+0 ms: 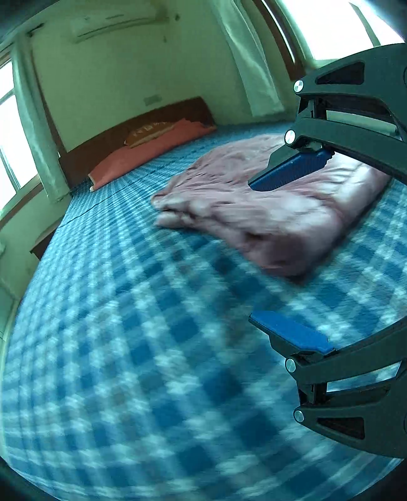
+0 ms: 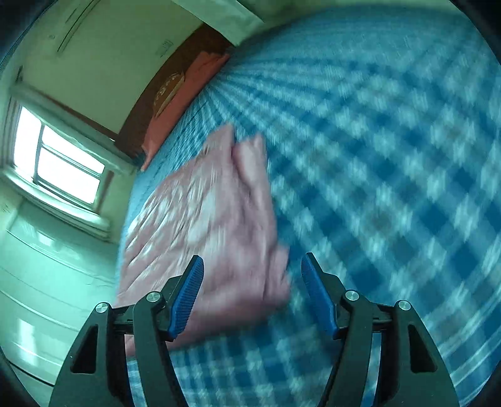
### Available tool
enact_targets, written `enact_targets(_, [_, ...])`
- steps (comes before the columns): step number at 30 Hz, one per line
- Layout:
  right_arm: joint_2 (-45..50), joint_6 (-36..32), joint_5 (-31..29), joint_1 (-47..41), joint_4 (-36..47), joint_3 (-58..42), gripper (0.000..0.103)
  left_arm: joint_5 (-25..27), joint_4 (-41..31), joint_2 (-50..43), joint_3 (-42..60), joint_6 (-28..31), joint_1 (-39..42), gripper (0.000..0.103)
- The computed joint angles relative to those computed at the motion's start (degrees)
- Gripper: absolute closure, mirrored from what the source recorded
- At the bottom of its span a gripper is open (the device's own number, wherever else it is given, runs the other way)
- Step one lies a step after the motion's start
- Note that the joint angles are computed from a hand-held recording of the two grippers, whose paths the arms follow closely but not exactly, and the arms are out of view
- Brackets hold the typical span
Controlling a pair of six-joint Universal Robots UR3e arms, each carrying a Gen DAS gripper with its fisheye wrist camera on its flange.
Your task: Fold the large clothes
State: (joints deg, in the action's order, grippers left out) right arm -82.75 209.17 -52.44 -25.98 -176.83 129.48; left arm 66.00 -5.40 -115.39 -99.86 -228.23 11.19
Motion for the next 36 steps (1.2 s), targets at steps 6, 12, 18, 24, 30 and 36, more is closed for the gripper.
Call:
enact_targets(6, [9.99, 10.48, 1.6, 4.03, -16.64, 1.35, 0.038, 1.84, 4.19, -3.91, 0.89, -3.7, -3.7, 0.025])
enact_targets(12, [19.43, 18.64, -4.59, 8.72, -23.72, -7.58, 0.039, 4.41, 4.66, -9.02, 8.19, -8.4, -6.85, 0.032])
enact_targets(18, [26.3, 21.64, -5.68, 10.58, -22.88, -16.81, 0.077, 6.31, 1.43, -12.49, 13.19, -6.97, -7.81, 0.083])
enact_targets(24, [24.45, 19.42, -5.18, 10.29, -27.51, -12.75, 0.089, 6.15, 1.41, -8.64, 9.85, -4.47, -7.3, 0.092])
enact_targets(30, [18.03, 16.37, -1.53, 7.05, -29.49, -2.72, 0.089, 3.68, 4.46, 1.55, -4.23, -2.41, -5.04, 0.092])
enact_targets(36, [7.01, 9.7, 4.91, 0.26, -29.29, 12.86, 0.089, 1.92, 7.38, 14.43, -21.64, 0.88, -2.9, 0.092])
